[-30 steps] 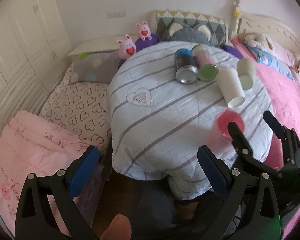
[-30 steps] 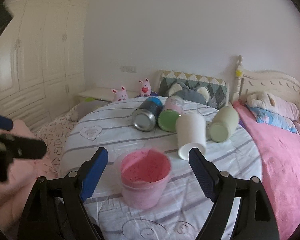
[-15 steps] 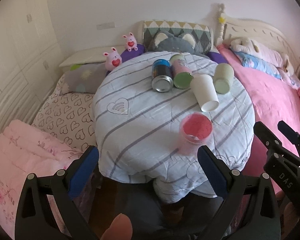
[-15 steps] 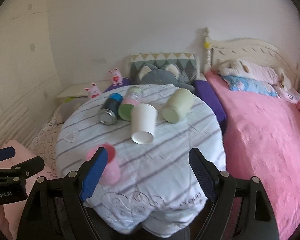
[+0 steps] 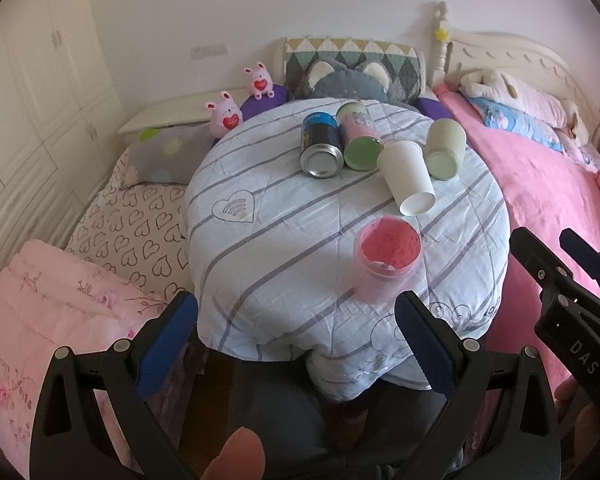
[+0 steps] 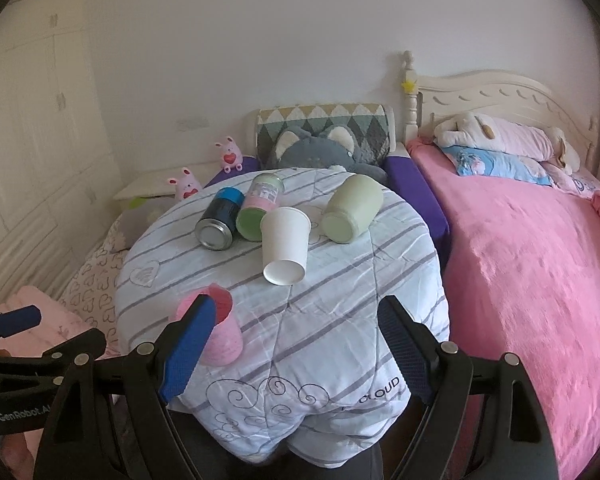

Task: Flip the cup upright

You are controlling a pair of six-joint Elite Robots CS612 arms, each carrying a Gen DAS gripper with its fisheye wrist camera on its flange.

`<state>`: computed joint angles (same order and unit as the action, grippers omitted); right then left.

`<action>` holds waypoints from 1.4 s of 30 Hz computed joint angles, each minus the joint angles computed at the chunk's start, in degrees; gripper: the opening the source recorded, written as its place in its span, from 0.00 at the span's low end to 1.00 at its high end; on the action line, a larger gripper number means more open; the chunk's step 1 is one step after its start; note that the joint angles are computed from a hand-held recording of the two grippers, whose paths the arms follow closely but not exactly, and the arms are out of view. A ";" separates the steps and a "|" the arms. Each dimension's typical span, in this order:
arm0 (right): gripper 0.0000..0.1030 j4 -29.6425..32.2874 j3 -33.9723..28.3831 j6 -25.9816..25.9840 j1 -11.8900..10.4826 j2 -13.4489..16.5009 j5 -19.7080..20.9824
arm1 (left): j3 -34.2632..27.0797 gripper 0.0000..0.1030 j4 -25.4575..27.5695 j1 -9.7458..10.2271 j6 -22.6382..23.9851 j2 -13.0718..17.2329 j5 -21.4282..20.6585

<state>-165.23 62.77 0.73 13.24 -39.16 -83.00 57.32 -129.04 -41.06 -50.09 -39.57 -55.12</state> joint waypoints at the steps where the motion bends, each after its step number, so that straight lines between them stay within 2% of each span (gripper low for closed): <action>1: 0.82 -0.31 0.12 0.20 -0.05 -0.04 0.09 | -0.03 0.97 0.08 0.03 -0.09 0.01 -0.04; 42: 0.82 0.09 -0.22 0.52 -0.13 0.03 0.53 | 0.16 0.97 0.53 0.20 -0.26 -0.06 -0.79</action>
